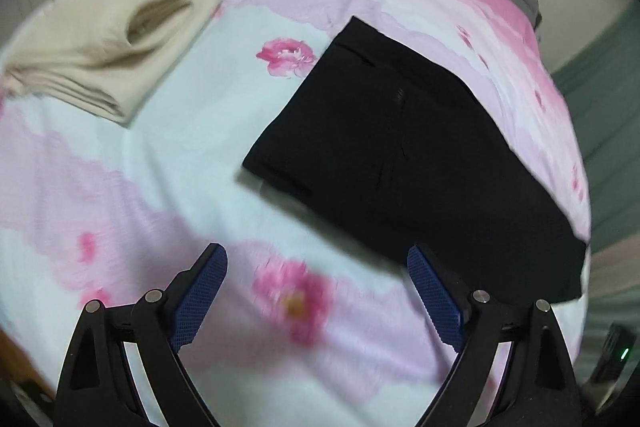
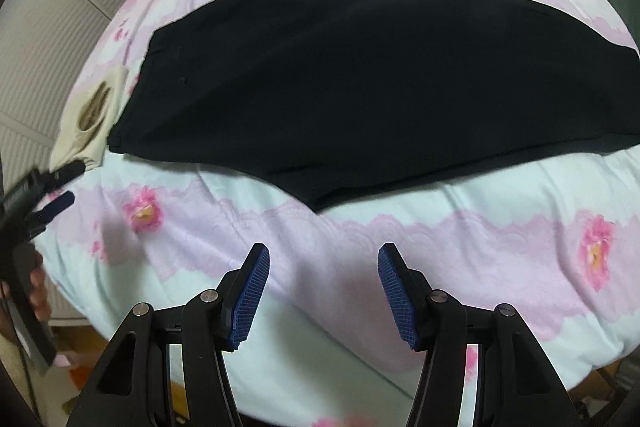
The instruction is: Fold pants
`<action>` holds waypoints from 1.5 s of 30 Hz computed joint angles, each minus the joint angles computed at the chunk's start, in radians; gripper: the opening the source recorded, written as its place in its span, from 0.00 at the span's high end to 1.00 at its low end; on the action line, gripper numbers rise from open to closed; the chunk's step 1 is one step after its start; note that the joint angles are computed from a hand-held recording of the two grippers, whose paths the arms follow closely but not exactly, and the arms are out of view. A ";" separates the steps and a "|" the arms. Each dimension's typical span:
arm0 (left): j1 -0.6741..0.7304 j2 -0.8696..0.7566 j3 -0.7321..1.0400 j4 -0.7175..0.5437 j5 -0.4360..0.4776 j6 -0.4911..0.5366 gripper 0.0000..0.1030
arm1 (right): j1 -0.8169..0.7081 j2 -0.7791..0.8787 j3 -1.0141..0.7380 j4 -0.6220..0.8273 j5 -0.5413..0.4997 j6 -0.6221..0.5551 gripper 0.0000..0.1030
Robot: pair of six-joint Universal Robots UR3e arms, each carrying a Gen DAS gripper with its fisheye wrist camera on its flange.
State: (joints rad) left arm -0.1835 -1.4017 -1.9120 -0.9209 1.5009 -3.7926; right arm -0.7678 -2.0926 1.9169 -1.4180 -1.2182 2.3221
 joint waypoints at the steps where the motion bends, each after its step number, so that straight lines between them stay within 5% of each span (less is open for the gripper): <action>1: 0.027 -0.016 -0.027 0.043 -0.025 -0.003 0.10 | 0.030 0.003 0.026 -0.041 0.004 0.034 0.44; 5: 0.110 -0.093 -0.126 0.223 -0.144 -0.042 0.10 | 0.096 0.027 0.072 -0.126 0.002 0.111 0.44; 12: 0.113 -0.254 -0.093 0.380 -0.162 -0.056 0.14 | 0.111 0.077 0.102 -0.194 0.021 0.130 0.44; 15: 0.104 -0.289 -0.044 0.351 -0.123 -0.089 0.40 | 0.110 0.111 0.107 -0.226 0.031 0.158 0.44; 17: 0.130 -0.270 -0.055 0.353 -0.132 -0.094 0.66 | 0.127 0.130 0.116 -0.257 0.033 0.163 0.44; 20: 0.179 -0.191 -0.087 0.343 -0.181 -0.092 0.71 | 0.162 0.150 0.121 -0.293 0.030 0.174 0.44; 32: 0.138 -0.244 0.130 0.189 -0.074 0.057 0.73 | 0.196 0.215 0.143 -0.420 0.032 0.210 0.44; 36: 0.190 -0.218 0.060 0.219 -0.146 0.019 0.73 | 0.212 0.241 0.125 -0.422 0.060 0.185 0.47; 37: 0.198 -0.207 0.042 0.218 -0.148 0.015 0.73 | 0.228 0.239 0.120 -0.415 0.074 0.174 0.53; 45: 0.220 -0.222 0.049 0.140 -0.138 0.093 0.70 | 0.311 0.154 0.175 -0.382 0.014 0.141 0.53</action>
